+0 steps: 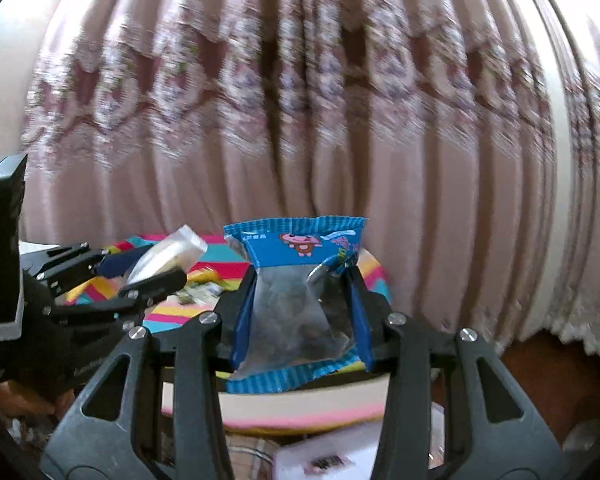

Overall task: Organize snacks
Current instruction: 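Carry both snacks to the white bin and open both tools, then move both open tools back over the snack pile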

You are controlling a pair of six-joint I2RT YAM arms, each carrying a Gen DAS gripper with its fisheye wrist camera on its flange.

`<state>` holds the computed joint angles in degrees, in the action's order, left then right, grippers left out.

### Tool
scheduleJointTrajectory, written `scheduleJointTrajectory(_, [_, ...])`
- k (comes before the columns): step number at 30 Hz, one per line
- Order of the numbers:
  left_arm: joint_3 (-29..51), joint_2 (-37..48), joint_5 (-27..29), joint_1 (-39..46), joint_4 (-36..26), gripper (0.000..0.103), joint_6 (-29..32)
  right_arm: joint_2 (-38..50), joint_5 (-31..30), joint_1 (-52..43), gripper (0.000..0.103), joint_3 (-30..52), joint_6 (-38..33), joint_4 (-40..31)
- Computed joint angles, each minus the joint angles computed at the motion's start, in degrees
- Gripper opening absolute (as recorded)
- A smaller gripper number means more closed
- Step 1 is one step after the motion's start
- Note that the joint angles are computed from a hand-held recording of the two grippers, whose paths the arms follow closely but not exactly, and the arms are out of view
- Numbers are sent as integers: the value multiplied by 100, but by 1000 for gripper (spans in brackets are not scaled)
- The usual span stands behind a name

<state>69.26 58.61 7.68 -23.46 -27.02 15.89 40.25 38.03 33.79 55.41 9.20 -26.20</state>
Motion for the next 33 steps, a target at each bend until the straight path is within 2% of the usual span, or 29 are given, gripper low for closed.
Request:
scheduleJointTrajectory(6, [-92, 592, -356, -1136, -66, 36, -60, -609, -800, -1681, 46, -310, 253, -1104])
scheduleJointTrajectory(7, [-106, 668, -384, -1260, -59, 36, -72, -754, -1121, -2103, 46, -419, 292, -1285])
scheduleJointTrajectory(10, [-171, 970, -548, -1755, -24, 36, -77, -1170, -2596, -3901, 46, -834, 225, -1757])
scheduleJointTrajectory(14, [-218, 1328, -664, -2222, 0, 36, -66, -1381, -3985, -5594, 46, -1255, -273, -2063])
scheduleJointTrajectory(18, [-180, 1689, -457, -2388, -91, 37, -150, -1198, -4640, -6359, 46, -1562, -590, -2091])
scheduleJointTrajectory(20, [-187, 1875, -227, -2362, -89, 39, -131, -1031, -4818, -6499, 47, -1745, -641, -1981])
scheduleJointTrajectory(21, [-171, 1964, -255, -2381, -81, 44, -118, -931, -4872, -6496, 47, -1805, -651, -1911])
scheduleJointTrajectory(22, [-156, 2076, -303, -2385, -54, 56, -109, -889, -4951, -6521, 48, -1891, -683, -1866])
scheduleJointTrajectory(25, [-338, 2117, -328, -2217, 221, 80, -118, -754, -4589, -6177, 73, -1953, -404, -1810])
scheduleJointTrajectory(27, [-496, 2036, -332, -2070, 375, 83, -78, -797, -4593, -6116, 73, -1953, -328, -1802])
scheduleJointTrajectory(33, [-907, 1847, -351, -1340, 827, 83, 239, -318, -3876, -5067, 73, -1730, 6, -1645])
